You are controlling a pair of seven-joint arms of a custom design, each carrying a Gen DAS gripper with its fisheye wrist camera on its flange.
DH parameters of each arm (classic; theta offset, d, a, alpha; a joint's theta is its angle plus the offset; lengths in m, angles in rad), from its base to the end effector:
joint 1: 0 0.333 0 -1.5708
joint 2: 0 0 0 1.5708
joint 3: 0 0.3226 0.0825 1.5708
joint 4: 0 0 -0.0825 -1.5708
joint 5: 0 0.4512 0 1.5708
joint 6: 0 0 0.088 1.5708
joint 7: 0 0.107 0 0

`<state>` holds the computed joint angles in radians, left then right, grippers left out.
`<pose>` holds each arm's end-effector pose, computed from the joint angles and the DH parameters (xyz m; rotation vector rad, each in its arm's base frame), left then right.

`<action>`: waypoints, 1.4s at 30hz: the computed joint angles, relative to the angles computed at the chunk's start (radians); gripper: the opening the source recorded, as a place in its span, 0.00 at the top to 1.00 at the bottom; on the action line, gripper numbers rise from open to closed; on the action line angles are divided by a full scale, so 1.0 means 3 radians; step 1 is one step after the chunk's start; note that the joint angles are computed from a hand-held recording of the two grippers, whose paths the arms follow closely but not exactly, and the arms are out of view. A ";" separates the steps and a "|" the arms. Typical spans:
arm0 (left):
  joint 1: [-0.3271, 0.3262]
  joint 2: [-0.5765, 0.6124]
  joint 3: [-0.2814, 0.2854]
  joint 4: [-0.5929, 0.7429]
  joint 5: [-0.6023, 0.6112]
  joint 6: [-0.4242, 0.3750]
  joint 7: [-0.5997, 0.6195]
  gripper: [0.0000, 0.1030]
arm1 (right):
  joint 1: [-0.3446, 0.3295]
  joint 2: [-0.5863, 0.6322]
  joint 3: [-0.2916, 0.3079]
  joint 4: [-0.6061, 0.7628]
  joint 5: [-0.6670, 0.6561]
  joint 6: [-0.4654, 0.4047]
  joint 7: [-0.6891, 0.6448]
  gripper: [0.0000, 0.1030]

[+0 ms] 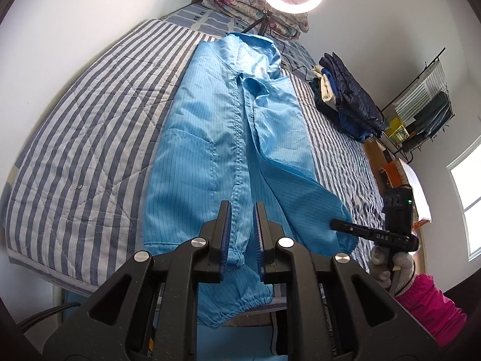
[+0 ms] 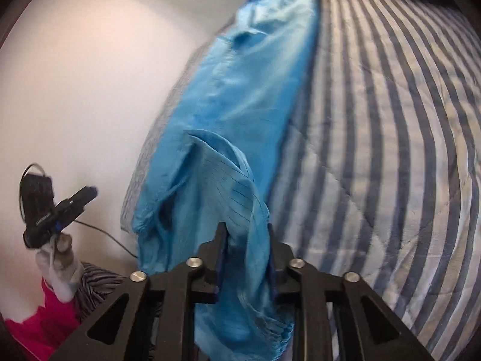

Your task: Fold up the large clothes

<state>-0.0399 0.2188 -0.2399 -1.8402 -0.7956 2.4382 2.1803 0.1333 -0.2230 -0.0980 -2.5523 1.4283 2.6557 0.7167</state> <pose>0.6833 -0.1887 0.4292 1.6266 -2.3187 1.1089 0.4953 -0.0087 0.3238 -1.3164 1.8570 0.1007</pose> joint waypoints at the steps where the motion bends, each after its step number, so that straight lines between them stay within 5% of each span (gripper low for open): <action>1: 0.0004 -0.0004 -0.0001 -0.0003 -0.0011 0.0004 0.0011 0.88 | 0.0014 -0.0049 0.0072 -0.0011 -0.0171 0.0113 0.0142 0.86; 9: 0.0022 -0.0071 0.0020 -0.0058 -0.0095 0.0039 0.0122 0.88 | 0.0312 -0.0229 0.0477 -0.0030 -0.1468 0.0780 0.0967 0.88; 14: 0.0032 -0.0056 0.0050 -0.0038 -0.0043 0.0032 0.0073 0.88 | 0.0551 -0.0022 0.0398 0.0170 -0.1838 0.0539 0.1046 0.52; 17: 0.0031 -0.0029 0.0070 0.0000 0.0099 0.0061 0.0090 0.88 | 0.0740 -0.0034 0.0205 0.0192 -0.1605 0.0226 0.0746 0.49; 21: 0.0059 0.0113 0.0096 0.0135 0.0336 -0.0015 -0.0004 0.87 | 0.0662 -0.0322 0.0249 -0.0122 -0.1691 0.0507 0.1143 0.49; 23: 0.0085 0.0242 0.0106 0.0244 0.0447 -0.0103 -0.0094 0.74 | 0.0531 -0.0376 0.0276 -0.0263 -0.1914 0.0644 0.1657 0.48; 25: 0.0098 0.0347 0.0105 0.0318 0.0572 -0.0142 -0.0192 0.70 | 0.0447 -0.0340 0.0220 -0.0337 -0.2019 0.0644 0.2031 0.45; 30: 0.0147 0.0605 0.0052 0.0554 0.0776 -0.0444 -0.0379 0.65 | 0.0676 -0.0080 -0.0251 -0.0218 -0.1027 0.0411 0.1588 0.45; 42: 0.0332 0.1174 -0.0077 0.0994 0.0700 -0.0942 -0.0917 0.63 | 0.0354 0.0154 0.0093 -0.0016 -0.0693 0.0185 0.1208 0.63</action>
<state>0.0596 0.5709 -0.2629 -1.5420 -0.5856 2.1555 1.9053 0.2395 -0.1768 -0.0702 -2.5571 1.2205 2.7114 1.0789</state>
